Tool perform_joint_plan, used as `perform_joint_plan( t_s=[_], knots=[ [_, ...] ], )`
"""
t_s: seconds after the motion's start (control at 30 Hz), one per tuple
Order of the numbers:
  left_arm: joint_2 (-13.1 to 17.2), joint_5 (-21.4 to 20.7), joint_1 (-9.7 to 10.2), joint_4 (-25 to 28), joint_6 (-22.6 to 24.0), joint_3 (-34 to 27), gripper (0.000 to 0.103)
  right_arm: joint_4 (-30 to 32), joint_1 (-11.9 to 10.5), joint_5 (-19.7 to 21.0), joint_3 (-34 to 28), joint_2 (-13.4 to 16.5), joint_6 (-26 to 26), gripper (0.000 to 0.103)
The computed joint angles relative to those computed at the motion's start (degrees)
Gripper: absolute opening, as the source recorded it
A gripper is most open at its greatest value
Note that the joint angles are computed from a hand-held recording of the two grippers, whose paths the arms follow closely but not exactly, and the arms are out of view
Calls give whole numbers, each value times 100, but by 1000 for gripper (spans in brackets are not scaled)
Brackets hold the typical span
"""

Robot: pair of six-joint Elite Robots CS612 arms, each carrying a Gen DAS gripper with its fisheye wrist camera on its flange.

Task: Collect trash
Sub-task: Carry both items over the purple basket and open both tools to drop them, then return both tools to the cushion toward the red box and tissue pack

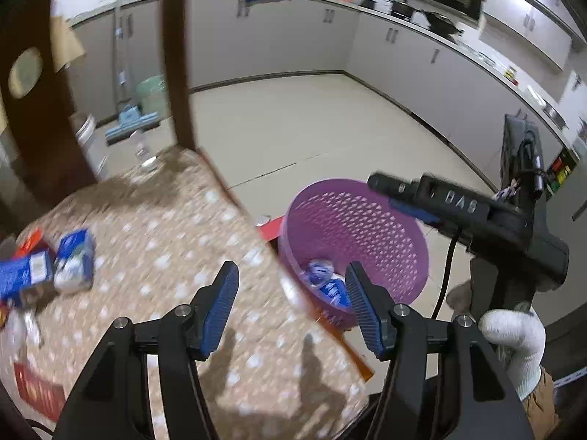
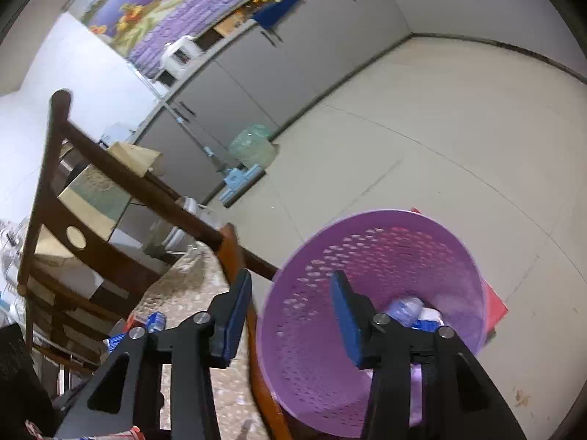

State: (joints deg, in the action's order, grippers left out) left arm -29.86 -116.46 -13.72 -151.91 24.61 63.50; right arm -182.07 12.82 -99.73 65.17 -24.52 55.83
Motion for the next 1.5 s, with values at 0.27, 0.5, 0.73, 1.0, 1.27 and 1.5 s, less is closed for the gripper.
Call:
perform_joint_plan(
  t_s=[0.27,0.5,0.73,1.0,1.27,1.5],
  knots=[
    [-61,345,317,-138,-457,169,61,-284,302,-537,-811,391,-815,69],
    [-31,797,717,-147,-1272,103,63,407,347,449,-1529,695,-1078,69],
    [193,1263,1119,60,-2704,-290,74,873,383,705,-1930,889,-1140,71],
    [608,1684,1135,707,-3242,-1012,75,1145,414,747,-2248,1016,-1203,72],
    [959,1969,988,1249,-3085,-1618,88,1430,454,871,-2652,1202,-1387,73],
    [737,1422,1094,971,-2492,-1215,81,2236,548,1194,-3825,1747,-1777,74]
  ],
)
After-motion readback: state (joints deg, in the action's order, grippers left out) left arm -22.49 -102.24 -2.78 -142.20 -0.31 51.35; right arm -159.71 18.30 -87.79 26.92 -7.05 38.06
